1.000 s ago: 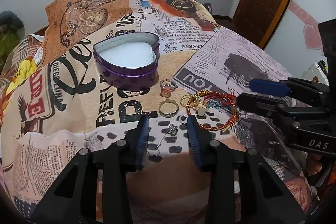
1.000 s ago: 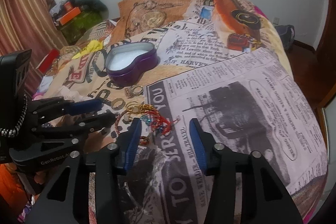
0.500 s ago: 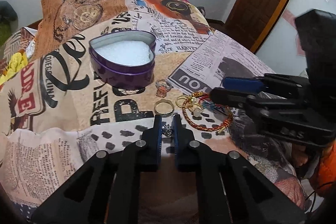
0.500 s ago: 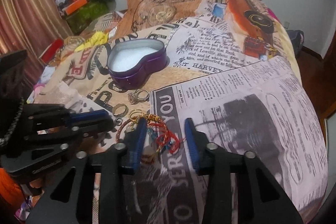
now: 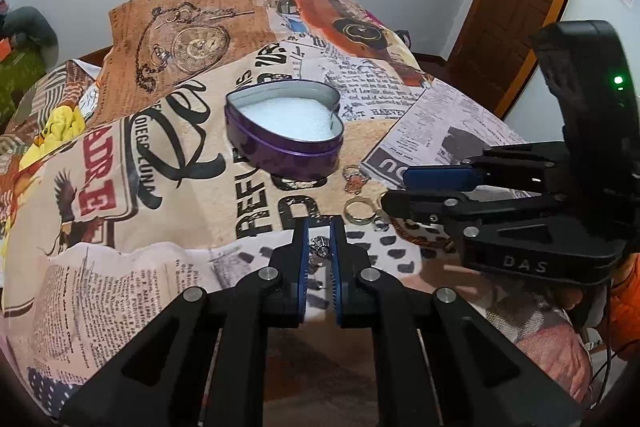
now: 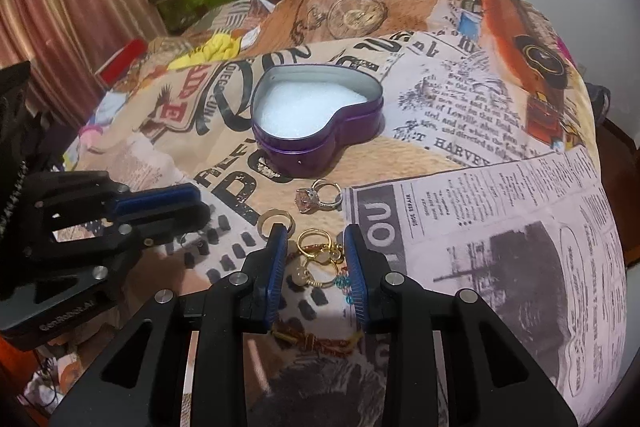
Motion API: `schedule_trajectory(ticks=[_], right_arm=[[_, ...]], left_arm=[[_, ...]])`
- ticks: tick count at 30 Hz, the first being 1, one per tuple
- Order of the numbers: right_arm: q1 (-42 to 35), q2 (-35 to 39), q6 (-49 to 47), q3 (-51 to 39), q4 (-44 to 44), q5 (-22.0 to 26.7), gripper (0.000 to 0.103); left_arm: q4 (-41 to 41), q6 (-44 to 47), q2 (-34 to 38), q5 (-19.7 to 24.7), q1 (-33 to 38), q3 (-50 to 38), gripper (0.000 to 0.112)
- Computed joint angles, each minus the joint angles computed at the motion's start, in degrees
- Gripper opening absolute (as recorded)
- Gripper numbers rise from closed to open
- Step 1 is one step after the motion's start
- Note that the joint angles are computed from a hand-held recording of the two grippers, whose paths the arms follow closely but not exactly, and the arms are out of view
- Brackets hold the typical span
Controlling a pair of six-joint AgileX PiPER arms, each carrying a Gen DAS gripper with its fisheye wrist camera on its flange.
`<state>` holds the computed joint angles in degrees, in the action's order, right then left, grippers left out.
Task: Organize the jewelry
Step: 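Close the left tool on a silver ring while the right tool grasps a gold ring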
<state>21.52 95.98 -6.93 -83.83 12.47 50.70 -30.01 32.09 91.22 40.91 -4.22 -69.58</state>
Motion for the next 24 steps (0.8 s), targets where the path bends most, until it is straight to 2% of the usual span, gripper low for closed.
schedule_trajectory(ticks=[5, 7, 14, 24], right_arm=[[1.03, 1.32, -0.70, -0.93, -2.24, 0.30, 0.026], [2.09, 1.07, 0.87, -0.09, -4.89, -0.83, 0.017], [1.84, -0.04, 0.93, 0.71, -4.13, -1.36, 0.016], [2.55, -5.15, 8.48, 0.63, -8.77, -2.75, 0.016]], left_arm=[[-0.72, 0.67, 0.31, 0.12, 0.54, 0.19, 0.009], [-0.77, 0.68, 0.10, -0.10, 0.58, 0.46, 0.009], [0.10, -0.48, -1.18, -0.51, 0.52, 1.04, 0.009], [1.49, -2.62, -5.32, -1.77, 0.11, 0.71, 0.009]])
